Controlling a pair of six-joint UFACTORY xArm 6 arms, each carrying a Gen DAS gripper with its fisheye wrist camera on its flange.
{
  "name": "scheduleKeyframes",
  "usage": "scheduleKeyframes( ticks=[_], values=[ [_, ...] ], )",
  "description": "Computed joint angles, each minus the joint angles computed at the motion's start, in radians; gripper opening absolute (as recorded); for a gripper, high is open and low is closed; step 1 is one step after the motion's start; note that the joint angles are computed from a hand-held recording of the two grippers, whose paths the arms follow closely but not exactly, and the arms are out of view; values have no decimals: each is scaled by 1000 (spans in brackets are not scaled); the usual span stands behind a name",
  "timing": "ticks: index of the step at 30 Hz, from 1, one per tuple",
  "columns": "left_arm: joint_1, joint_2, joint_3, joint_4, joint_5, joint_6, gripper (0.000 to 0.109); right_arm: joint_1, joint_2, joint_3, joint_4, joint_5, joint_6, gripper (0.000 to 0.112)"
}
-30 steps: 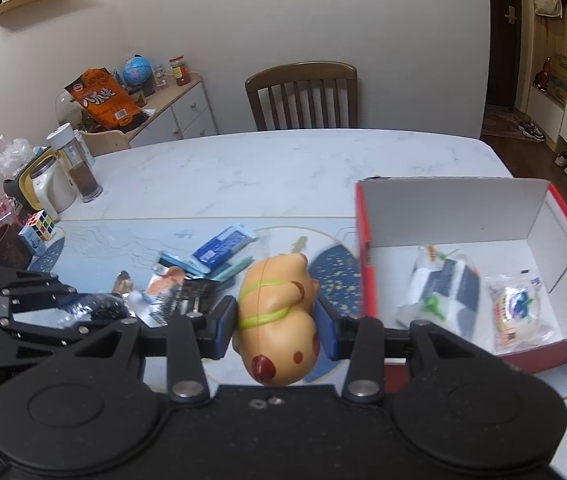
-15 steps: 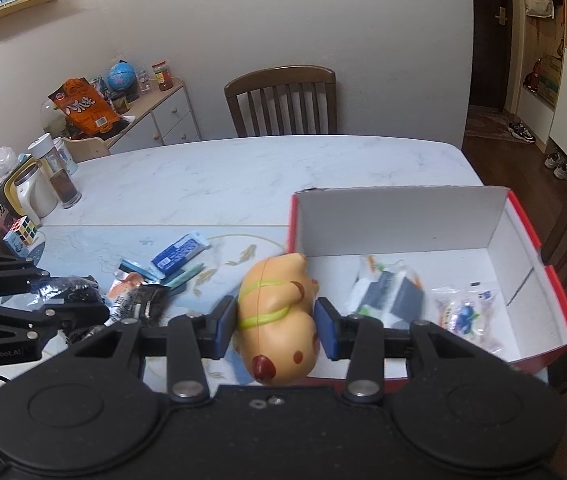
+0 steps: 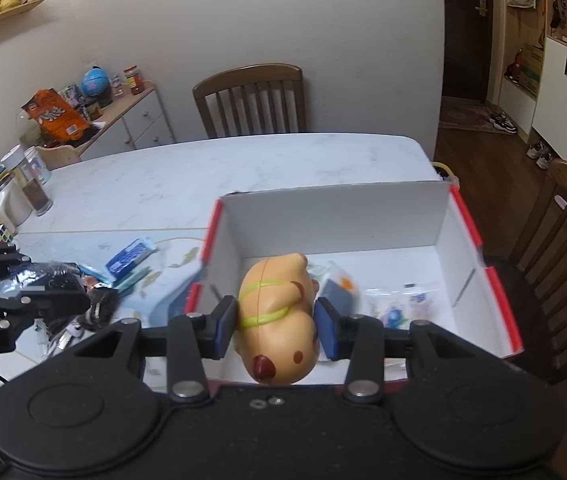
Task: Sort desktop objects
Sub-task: 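Carry the black pouch and orange toy with both tools over the shoebox, then lower both items into the box and open both tools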
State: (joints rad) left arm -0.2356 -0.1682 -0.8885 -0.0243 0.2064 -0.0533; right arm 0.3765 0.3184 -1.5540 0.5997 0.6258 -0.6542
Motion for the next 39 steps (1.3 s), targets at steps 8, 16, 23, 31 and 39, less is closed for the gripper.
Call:
scheduleKeyframes(
  ticks=[8,16,23,31,39],
  values=[
    [-38,144,-160,-37,11,67,29,-51,82,-102,-38,43,24,42],
    [-67,306,-344,-125,89,184,29,-89,178,-220,-69,78,55,42],
    [-84,423,-474,-153,162,241,29,-98,287,-353,-110,121,97,42],
    [-87,525,-598,-157,236,276,29,-100,415,-538,-159,205,152,42],
    [-86,638,-747,-201,318,320,29,-99,594,-820,-210,340,250,42]
  ],
)
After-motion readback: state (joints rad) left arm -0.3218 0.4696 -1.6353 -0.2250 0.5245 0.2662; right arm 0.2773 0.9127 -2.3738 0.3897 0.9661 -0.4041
